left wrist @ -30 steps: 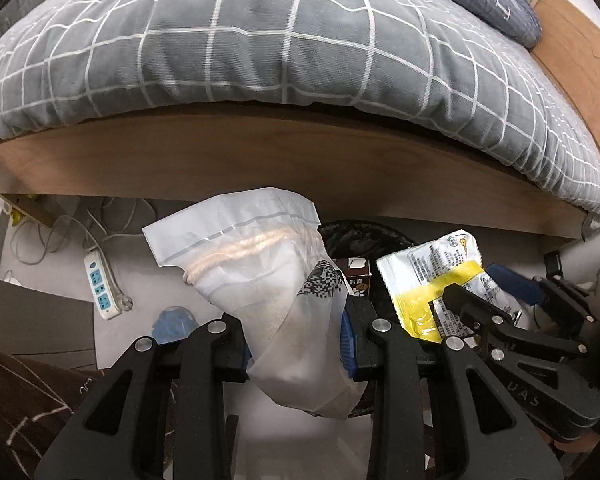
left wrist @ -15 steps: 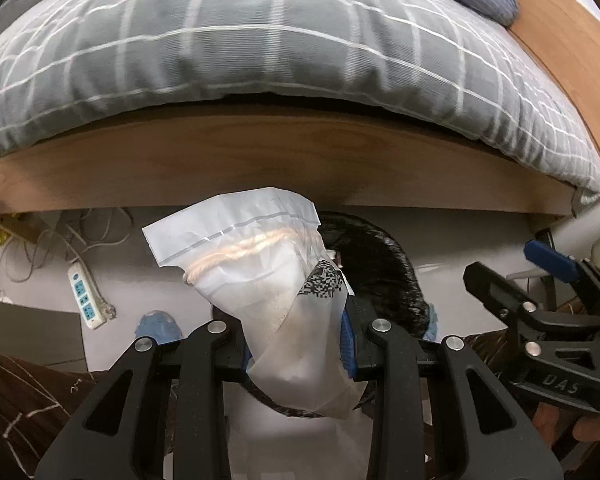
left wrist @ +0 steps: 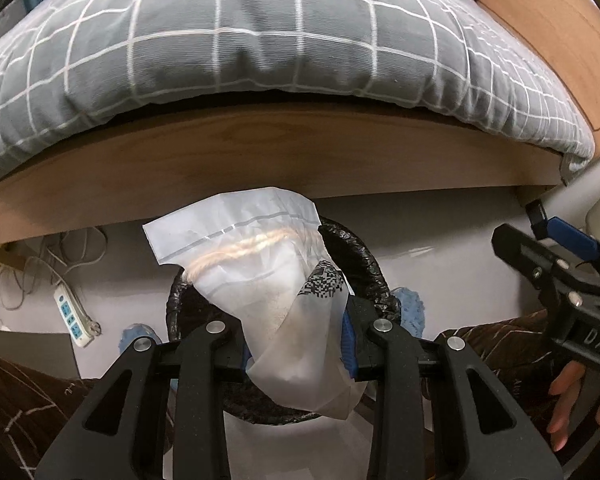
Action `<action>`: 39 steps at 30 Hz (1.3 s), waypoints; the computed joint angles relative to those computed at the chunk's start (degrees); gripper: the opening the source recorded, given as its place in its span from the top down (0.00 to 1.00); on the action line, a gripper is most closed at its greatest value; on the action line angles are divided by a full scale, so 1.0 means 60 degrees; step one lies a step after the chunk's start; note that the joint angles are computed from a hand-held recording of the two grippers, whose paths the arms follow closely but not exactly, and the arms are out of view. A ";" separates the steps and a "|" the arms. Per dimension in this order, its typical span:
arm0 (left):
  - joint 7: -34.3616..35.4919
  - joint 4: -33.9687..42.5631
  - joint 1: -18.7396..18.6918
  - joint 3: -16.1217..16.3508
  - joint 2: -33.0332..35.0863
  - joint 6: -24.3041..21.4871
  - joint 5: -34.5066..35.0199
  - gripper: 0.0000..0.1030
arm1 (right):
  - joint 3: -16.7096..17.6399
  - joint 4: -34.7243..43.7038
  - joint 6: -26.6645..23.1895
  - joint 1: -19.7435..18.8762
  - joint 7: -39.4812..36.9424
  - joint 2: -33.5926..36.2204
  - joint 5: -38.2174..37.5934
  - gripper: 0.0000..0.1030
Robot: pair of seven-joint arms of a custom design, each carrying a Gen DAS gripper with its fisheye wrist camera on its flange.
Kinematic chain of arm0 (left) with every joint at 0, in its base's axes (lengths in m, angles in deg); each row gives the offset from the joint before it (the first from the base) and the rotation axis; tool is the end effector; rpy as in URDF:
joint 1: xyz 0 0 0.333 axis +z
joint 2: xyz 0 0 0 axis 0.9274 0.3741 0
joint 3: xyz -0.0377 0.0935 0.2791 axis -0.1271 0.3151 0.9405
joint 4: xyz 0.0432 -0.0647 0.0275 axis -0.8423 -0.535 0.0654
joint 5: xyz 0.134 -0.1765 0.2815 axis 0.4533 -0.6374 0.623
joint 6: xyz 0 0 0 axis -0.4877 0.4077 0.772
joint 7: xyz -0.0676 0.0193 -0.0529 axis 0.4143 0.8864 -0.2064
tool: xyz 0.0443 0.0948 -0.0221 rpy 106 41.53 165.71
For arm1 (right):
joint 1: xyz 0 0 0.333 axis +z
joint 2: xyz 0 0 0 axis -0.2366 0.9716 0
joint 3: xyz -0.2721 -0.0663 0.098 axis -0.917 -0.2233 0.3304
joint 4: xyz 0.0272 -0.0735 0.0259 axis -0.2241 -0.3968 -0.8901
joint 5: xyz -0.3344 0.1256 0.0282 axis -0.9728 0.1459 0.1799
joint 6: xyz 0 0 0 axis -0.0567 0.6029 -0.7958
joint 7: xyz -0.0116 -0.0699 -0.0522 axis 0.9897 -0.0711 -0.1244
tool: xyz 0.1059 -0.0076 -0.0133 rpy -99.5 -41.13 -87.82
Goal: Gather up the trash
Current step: 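Open the right tool over the bin while the left tool releases the tissue bag, then move both open tools back toward the yellow cup and bubble wrap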
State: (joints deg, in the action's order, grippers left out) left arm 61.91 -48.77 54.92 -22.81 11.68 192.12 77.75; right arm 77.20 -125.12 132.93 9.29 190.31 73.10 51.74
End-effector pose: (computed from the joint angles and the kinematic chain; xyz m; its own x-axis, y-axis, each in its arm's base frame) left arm 0.4660 -0.2196 0.5178 0.0936 -0.9852 0.1433 -0.9340 -0.1367 -0.3301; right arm 0.5042 0.2790 0.5568 0.2024 -0.9793 -0.0025 -0.8904 -0.1829 -0.4167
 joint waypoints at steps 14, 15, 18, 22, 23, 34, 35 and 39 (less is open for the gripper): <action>-0.0689 0.0080 0.0095 -0.0078 -0.0185 -0.0289 0.1063 0.24 | 0.0010 0.0095 0.0321 0.0058 0.0244 0.0025 -0.0418 0.07; -0.0761 0.0098 0.0118 -0.0076 -0.0216 -0.0314 0.1148 0.20 | 0.0018 0.0154 0.0344 0.0077 0.0259 0.0034 -0.0483 0.07; -0.1005 0.0140 0.0197 -0.0079 -0.0342 -0.0338 0.1458 0.12 | 0.0037 0.0288 0.0566 0.0124 0.0249 0.0007 -0.0642 0.07; -0.1229 0.0219 0.0313 -0.0009 -0.0543 -0.0311 0.1651 0.06 | 0.0074 0.0479 0.0884 0.0195 0.0255 0.0001 -0.0890 0.07; -0.1256 0.0259 0.0355 0.0031 -0.0606 -0.0303 0.1663 0.06 | 0.0081 0.0548 0.0897 0.0212 0.0262 0.0027 -0.0930 0.07; -0.1576 0.0965 0.0812 0.0143 -0.0889 -0.0209 0.2406 0.06 | 0.0060 0.1674 0.1281 0.0518 0.0391 0.0536 -0.1360 0.07; -0.1557 0.0985 0.0844 0.0172 -0.0890 -0.0167 0.2419 0.06 | 0.0045 0.1759 0.1309 0.0557 0.0375 0.0587 -0.1369 0.07; -0.1460 0.1518 0.1081 0.0273 -0.0612 -0.0104 0.2710 0.06 | -0.0011 0.2580 0.1280 0.0722 0.0158 0.1102 -0.1204 0.07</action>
State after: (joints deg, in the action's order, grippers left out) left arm 53.16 -39.66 61.41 -21.17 8.01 191.49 94.01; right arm 77.13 -109.64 140.61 13.62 191.26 79.71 44.52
